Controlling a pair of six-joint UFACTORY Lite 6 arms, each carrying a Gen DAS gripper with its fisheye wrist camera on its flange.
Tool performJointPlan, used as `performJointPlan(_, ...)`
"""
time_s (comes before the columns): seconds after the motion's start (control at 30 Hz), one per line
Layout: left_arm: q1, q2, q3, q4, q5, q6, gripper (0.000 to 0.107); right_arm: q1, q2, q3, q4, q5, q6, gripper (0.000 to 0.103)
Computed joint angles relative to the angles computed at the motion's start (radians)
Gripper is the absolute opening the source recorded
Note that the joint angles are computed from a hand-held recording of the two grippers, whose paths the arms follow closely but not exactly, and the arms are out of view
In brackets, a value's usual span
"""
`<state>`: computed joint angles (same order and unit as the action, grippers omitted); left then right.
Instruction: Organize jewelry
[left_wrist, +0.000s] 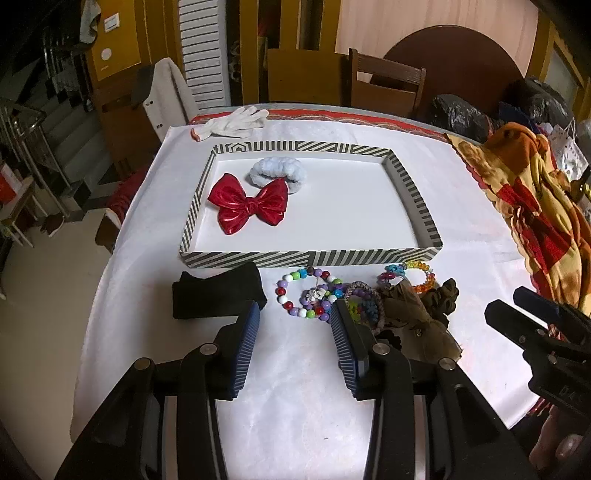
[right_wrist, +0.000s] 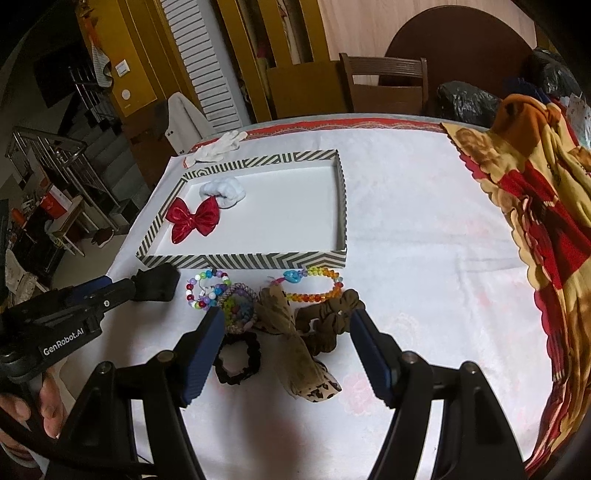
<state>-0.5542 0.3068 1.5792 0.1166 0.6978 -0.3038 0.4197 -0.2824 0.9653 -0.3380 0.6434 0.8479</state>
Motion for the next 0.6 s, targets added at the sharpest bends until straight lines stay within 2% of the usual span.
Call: performJointPlan(0.6, 0.012, 0.002, -0.008, -0.005, -0.007, 0.000, 0.029, -0.004, 0.018, 0.003, 0.013, -0.005, -0.017, 0.073)
